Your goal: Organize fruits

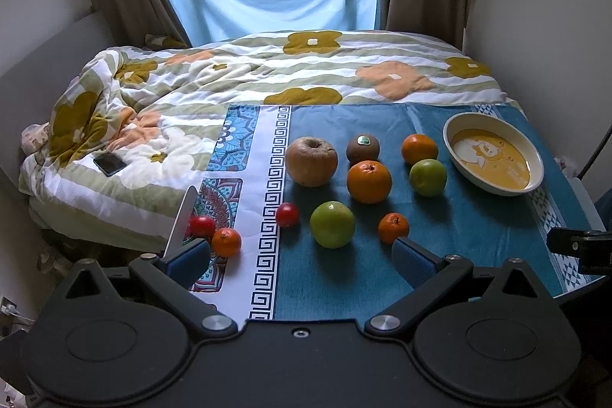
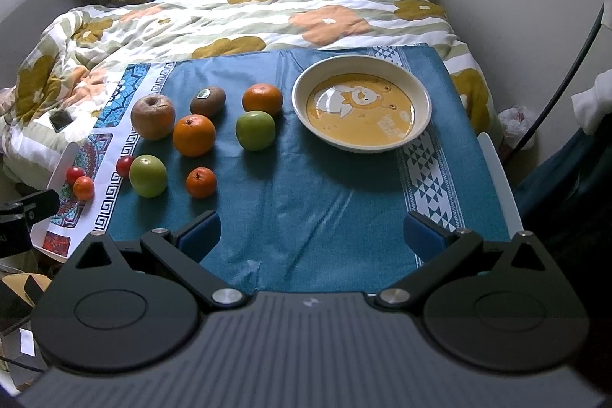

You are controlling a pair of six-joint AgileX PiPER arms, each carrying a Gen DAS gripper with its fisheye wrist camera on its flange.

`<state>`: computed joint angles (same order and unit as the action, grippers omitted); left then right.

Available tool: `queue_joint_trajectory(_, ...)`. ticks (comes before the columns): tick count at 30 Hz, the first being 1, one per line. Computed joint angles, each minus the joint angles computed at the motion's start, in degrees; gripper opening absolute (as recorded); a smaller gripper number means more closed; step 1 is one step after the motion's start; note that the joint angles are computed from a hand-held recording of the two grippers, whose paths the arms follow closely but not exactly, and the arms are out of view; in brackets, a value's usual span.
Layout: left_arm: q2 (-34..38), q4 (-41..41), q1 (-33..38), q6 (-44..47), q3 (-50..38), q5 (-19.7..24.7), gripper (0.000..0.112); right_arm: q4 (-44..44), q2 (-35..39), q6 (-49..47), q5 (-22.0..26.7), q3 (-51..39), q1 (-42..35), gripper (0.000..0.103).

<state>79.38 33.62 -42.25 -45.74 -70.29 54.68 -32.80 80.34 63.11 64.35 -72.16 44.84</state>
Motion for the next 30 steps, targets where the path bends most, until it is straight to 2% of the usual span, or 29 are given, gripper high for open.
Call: queue_joint_trajectory(30,0.0,-1.0,0.8,2.4,-0.8,-0.3,0.102,-0.3,0.6,0.9,-0.2,-0.5,0.7,0.103)
